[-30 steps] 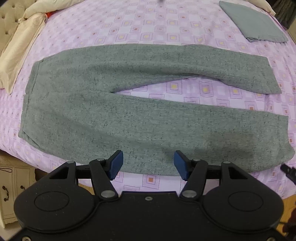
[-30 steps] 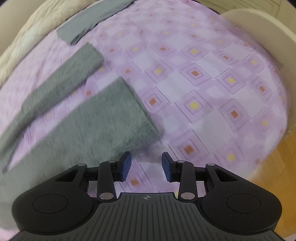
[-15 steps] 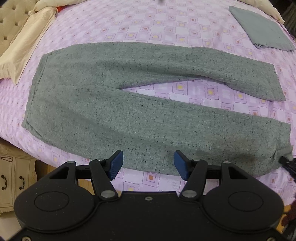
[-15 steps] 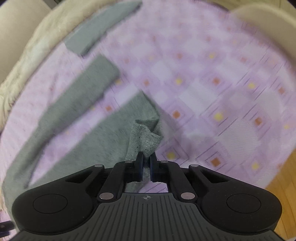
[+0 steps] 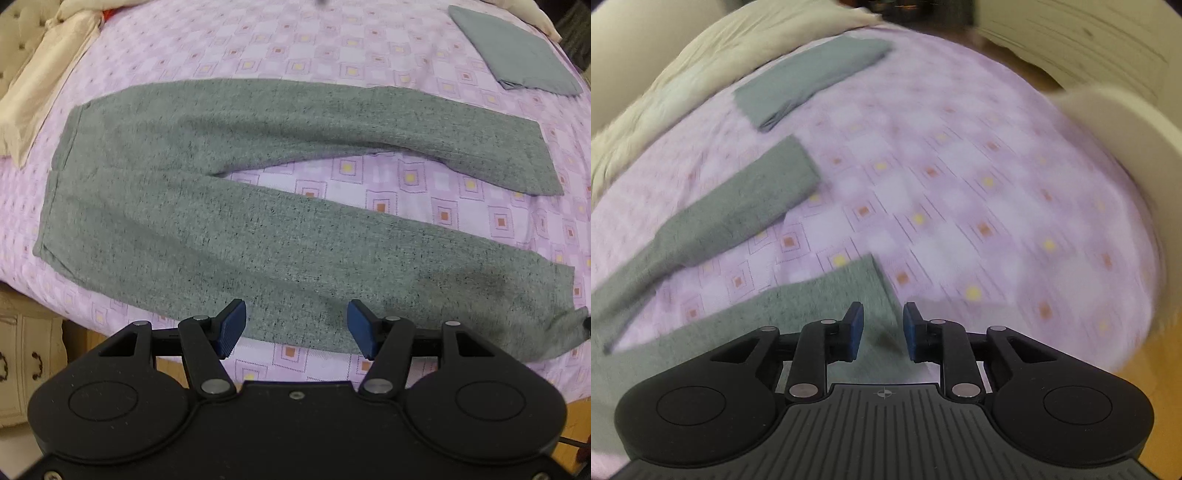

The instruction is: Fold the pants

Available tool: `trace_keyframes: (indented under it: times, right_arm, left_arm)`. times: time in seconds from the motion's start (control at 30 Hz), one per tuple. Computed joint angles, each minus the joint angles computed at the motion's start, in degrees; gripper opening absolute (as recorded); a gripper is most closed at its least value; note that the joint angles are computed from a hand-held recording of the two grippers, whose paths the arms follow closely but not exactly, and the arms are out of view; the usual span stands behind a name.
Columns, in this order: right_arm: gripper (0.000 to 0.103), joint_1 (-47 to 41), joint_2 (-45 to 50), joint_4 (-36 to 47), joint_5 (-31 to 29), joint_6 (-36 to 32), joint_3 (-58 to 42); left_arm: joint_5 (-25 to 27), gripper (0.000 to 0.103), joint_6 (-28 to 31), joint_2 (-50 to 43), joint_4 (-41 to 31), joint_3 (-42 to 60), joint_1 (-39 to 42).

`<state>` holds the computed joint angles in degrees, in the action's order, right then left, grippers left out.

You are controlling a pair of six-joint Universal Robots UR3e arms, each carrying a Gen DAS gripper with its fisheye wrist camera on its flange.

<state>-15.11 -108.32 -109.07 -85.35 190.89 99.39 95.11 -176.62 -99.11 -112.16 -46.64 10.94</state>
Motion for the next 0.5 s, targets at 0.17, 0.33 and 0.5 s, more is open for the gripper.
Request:
trace_keyframes:
  times: [0.17,0.33,0.5]
  right_arm:
    - [0.023,-2.73,3.78,-5.25,1.96,-2.49,-0.45]
    - [0.023,-3.07,11.39,-6.44,7.26,-6.63,-0.38]
    - [0.013,0.66,14.13,-7.5,6.13,-6.46,-0.6]
  left_arm:
    - [0.91,0.064,-1.12,0.18,0.46,-0.22,0.47]
    - [0.78,0.064,-1.68,-0.67,-0.25,-0.1,0.63]
    - [0.87,0.064,-0.84,0.08,1.13,-1.71,-0.05]
